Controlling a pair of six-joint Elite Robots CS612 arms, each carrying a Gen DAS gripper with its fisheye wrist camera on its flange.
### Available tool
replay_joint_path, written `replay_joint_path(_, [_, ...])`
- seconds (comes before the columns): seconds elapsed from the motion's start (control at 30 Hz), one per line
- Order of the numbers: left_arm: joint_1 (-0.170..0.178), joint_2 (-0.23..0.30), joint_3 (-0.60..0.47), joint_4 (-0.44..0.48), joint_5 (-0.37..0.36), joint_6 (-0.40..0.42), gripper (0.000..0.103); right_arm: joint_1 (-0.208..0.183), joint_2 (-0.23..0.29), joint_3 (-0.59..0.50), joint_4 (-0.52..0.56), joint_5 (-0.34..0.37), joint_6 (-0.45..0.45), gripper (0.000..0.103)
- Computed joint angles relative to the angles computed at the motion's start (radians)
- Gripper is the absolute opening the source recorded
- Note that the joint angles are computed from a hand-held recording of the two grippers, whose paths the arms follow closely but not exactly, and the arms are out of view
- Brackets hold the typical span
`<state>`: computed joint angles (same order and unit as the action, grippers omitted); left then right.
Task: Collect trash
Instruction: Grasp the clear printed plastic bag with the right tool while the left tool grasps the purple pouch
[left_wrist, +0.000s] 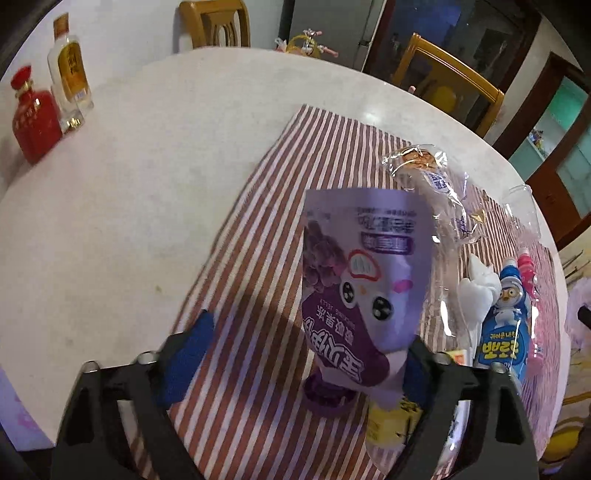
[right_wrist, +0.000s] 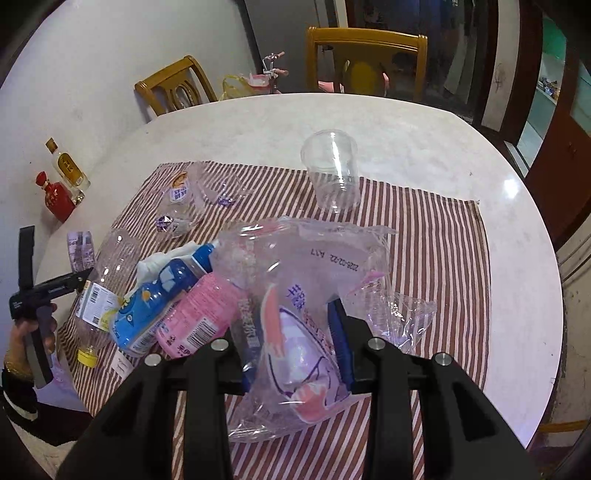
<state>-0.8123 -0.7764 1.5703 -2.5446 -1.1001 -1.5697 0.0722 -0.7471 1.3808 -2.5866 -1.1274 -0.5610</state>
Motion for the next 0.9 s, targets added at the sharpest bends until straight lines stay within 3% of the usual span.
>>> replay_joint_path(0.03, [0.004,0.004,0.004,-0.029,-0.015,0.003,0.05,0.001,-0.001,0.001,-0.002,0.0,0.001,0.034])
replay_joint_path(0.07, [0.007,0.007,0.008,-0.046,-0.026,0.007,0.039,0.001,-0.002,0.002,-0.005,-0.001,0.002,0.034])
replay_joint_path(0.1, [0.009,0.01,0.006,-0.05,-0.039,0.013,0.018,0.001,-0.004,0.003,-0.008,-0.003,0.004,0.034])
replay_joint_path(0.13, [0.01,0.011,0.003,-0.044,-0.046,0.022,0.012,0.001,-0.005,0.003,-0.01,-0.005,0.007,0.035])
replay_joint_path(0.3, [0.0,0.004,-0.002,-0.019,-0.006,0.029,0.011,0.001,-0.009,0.007,-0.02,-0.007,0.02,0.035])
replay_joint_path(0.47, [-0.026,-0.022,-0.029,0.066,0.106,0.073,0.011,-0.001,-0.016,0.018,-0.026,0.013,0.032,0.035])
replay_joint_path(0.57, [-0.035,-0.028,-0.049,0.051,0.145,0.124,0.011,-0.004,-0.022,0.029,-0.04,0.029,0.042,0.035])
replay_joint_path(0.73, [-0.05,-0.001,-0.128,-0.02,0.164,0.291,0.011,-0.027,-0.049,0.077,-0.12,0.071,0.094,0.034])
replay_joint_path(0.9, [-0.063,0.072,-0.261,-0.159,0.115,0.546,0.011,-0.08,-0.098,0.167,-0.239,0.07,0.191,0.033])
